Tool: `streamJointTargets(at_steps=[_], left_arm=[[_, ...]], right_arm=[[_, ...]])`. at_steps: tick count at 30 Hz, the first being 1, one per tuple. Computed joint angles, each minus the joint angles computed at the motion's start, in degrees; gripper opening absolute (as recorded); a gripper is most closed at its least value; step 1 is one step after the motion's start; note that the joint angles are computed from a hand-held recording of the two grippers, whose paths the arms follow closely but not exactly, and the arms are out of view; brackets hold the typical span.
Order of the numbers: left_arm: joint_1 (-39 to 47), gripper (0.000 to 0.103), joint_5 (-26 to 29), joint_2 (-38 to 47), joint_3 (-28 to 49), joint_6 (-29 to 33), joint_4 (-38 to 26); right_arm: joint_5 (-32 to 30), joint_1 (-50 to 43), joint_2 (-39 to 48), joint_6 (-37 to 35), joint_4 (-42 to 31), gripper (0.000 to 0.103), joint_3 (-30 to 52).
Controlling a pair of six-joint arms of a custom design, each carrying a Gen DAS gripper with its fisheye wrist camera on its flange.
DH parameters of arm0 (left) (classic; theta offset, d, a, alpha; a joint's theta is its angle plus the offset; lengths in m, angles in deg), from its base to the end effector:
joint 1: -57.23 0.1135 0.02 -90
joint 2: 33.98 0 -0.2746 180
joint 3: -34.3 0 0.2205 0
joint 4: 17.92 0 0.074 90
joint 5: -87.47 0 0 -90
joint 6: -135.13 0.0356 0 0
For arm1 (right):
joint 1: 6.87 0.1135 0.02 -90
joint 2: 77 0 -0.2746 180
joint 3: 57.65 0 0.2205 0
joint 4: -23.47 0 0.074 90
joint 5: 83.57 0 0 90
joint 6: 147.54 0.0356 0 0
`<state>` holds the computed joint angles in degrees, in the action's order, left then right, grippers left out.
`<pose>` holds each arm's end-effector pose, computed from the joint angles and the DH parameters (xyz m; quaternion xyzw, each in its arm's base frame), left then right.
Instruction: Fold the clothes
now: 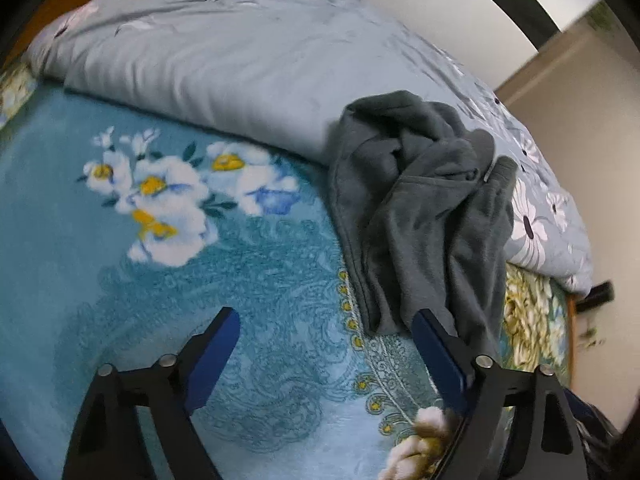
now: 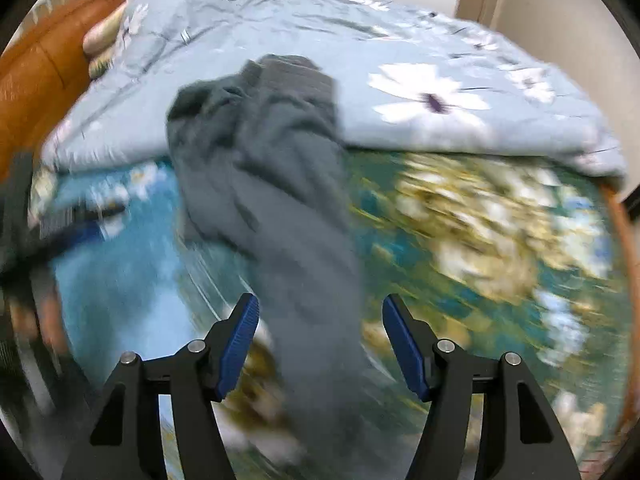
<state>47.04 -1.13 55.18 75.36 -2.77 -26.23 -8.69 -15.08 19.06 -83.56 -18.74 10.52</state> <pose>0.2202 -0.0405 0.1327 -0.3060 0.9070 -0.1505 0.2469 0.2792 -0.0309 0.1815 -0.1736 0.9611 0.0734 0.2018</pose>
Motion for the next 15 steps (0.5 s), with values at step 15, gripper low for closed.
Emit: streamJointTargets(at_steps=[15], left_arm=[[8.15,0.090,6.40,-3.16,-6.11,-4.26,6.53]], right_arm=[[26.25,25.61,29.85,19.12,10.69,0.056,19.97]])
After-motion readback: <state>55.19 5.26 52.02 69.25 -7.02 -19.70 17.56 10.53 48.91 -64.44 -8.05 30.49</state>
